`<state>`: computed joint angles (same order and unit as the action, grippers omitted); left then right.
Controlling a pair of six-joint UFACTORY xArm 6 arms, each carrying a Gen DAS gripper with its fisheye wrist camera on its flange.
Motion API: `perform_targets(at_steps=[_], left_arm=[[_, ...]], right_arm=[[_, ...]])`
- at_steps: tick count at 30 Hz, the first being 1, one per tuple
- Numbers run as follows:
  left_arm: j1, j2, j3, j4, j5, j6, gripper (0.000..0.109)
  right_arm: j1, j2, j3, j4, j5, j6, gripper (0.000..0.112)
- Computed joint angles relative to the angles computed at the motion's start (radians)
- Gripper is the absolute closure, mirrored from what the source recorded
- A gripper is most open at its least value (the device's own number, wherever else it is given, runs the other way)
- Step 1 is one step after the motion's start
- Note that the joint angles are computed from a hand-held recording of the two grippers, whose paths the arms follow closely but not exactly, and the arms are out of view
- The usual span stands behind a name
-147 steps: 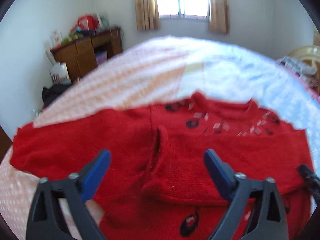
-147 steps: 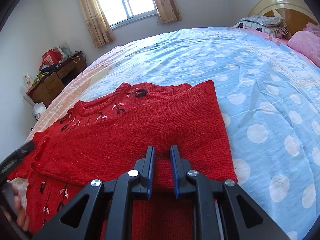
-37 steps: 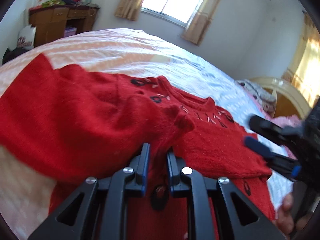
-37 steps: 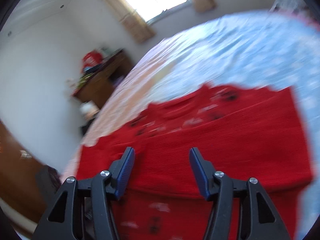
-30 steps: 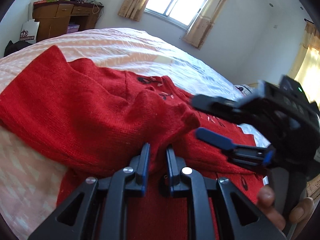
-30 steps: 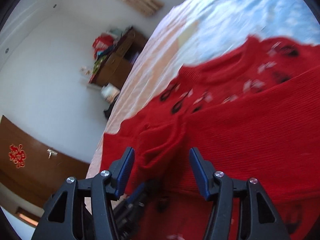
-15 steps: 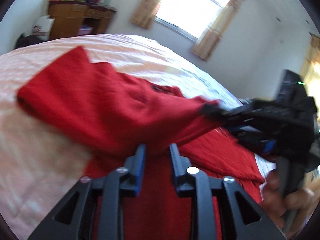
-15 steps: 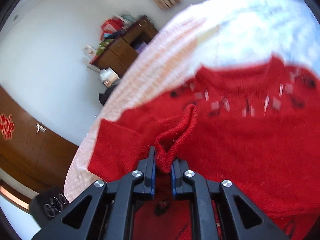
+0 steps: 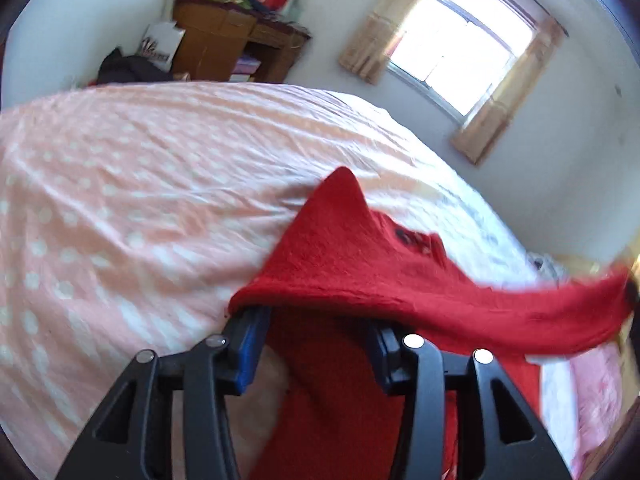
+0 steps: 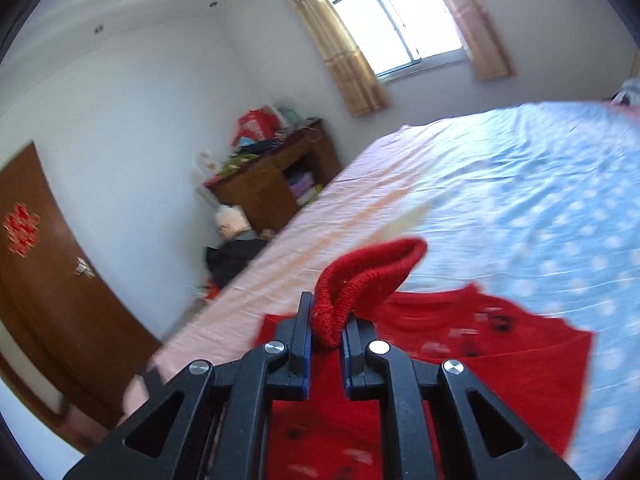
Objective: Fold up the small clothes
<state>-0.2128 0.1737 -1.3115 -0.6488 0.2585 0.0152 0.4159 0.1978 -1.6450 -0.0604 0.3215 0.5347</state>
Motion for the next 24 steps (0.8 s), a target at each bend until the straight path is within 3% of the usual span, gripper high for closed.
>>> perform_targets(at_steps=[3,7,10,14,18,21,24], left_arm=[[-0.005,-0.006,0.02,-0.099,-0.018,0.087,0.061],[-0.025,-0.027,0.064,0.103,-0.061,-0.025,0.057],[-0.033,-0.03,0.062,0.093,-0.051,0.023,0.051],[-0.033,-0.035,0.062,0.111,-0.022,0.038,0.042],[-0.026,-0.081,0.103,0.122,0.007,0.05,0.042],[-0.02,-0.112,0.132,0.298,0.013,-0.061,0.042],[-0.028,-0.136,0.143,0.303,0.014,-0.052,0.042]], right_arm=[[-0.031,-0.081,0.134,-0.016,0.012,0.01,0.102],[-0.062,-0.122,0.25,-0.07,0.027,0.094,0.102],[-0.079,-0.129,0.289,-0.207,0.063,0.233,0.102],[-0.09,-0.159,0.334,-0.265,0.074,0.262,0.102],[-0.084,-0.167,0.336,-0.409,0.186,0.33,0.102],[-0.103,-0.193,0.398,-0.36,0.161,0.302,0.102],[-0.108,-0.187,0.425,-0.304,0.152,0.269,0.102]])
